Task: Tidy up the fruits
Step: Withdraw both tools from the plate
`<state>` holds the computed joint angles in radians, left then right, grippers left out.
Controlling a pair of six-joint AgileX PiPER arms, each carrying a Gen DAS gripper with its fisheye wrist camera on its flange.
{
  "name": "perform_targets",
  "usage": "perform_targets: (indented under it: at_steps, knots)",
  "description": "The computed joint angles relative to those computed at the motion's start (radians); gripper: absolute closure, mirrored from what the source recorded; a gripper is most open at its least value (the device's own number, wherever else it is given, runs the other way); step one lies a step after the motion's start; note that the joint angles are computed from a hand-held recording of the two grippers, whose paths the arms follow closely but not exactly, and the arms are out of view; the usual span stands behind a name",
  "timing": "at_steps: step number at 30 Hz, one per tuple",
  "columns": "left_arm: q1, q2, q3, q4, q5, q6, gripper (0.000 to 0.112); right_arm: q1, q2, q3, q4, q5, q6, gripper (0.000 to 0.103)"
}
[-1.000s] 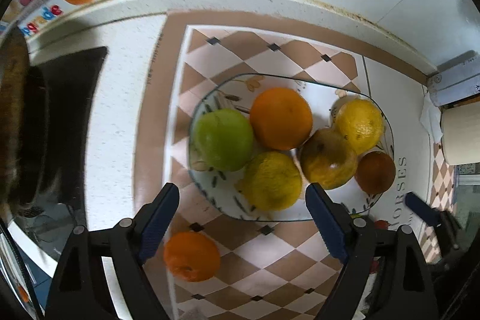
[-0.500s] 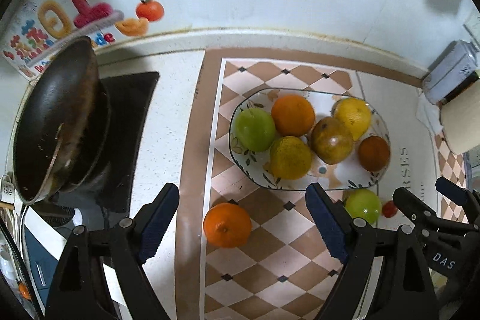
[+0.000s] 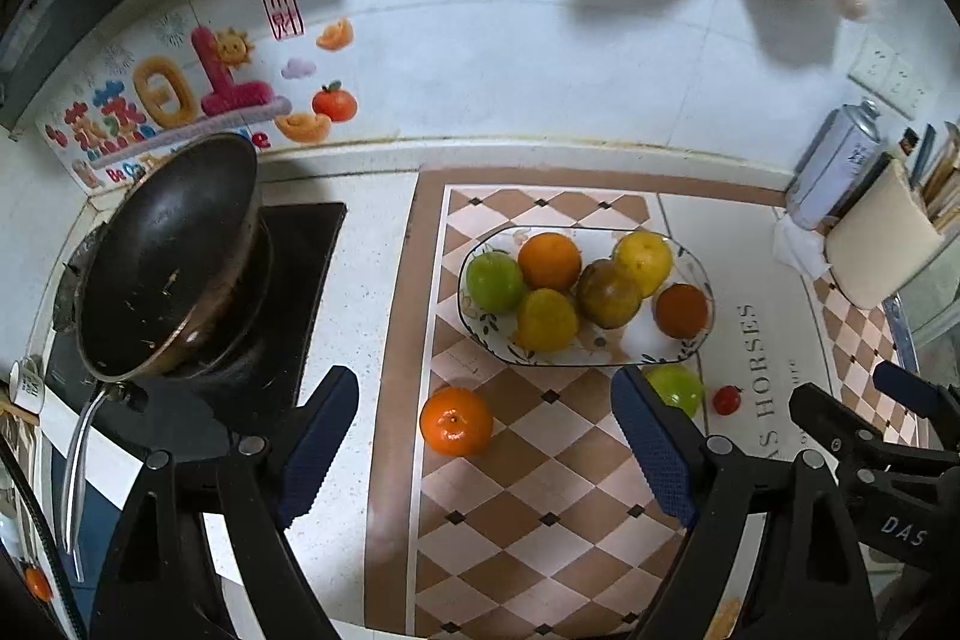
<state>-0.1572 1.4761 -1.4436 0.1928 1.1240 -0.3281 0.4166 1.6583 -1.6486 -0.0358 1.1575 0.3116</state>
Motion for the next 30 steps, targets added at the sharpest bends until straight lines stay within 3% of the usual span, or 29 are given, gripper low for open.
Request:
perform_targets:
  at_steps: [14,23,30]
  knots:
    - [-0.101,-0.161,0.03,0.087,0.03,-0.074,0.026,0.045,-0.167,0.023,-0.044,0.051,0.056,0.004]
    - [-0.099,-0.161,0.018,0.086,0.028,-0.078,0.026,0.055,-0.169,-0.001,-0.05,0.048,0.069,0.004]
    - [-0.077,-0.106,0.008,0.07,0.02,-0.062,0.026,-0.021,-0.116,0.03,0.038,-0.016,0.021,0.004]
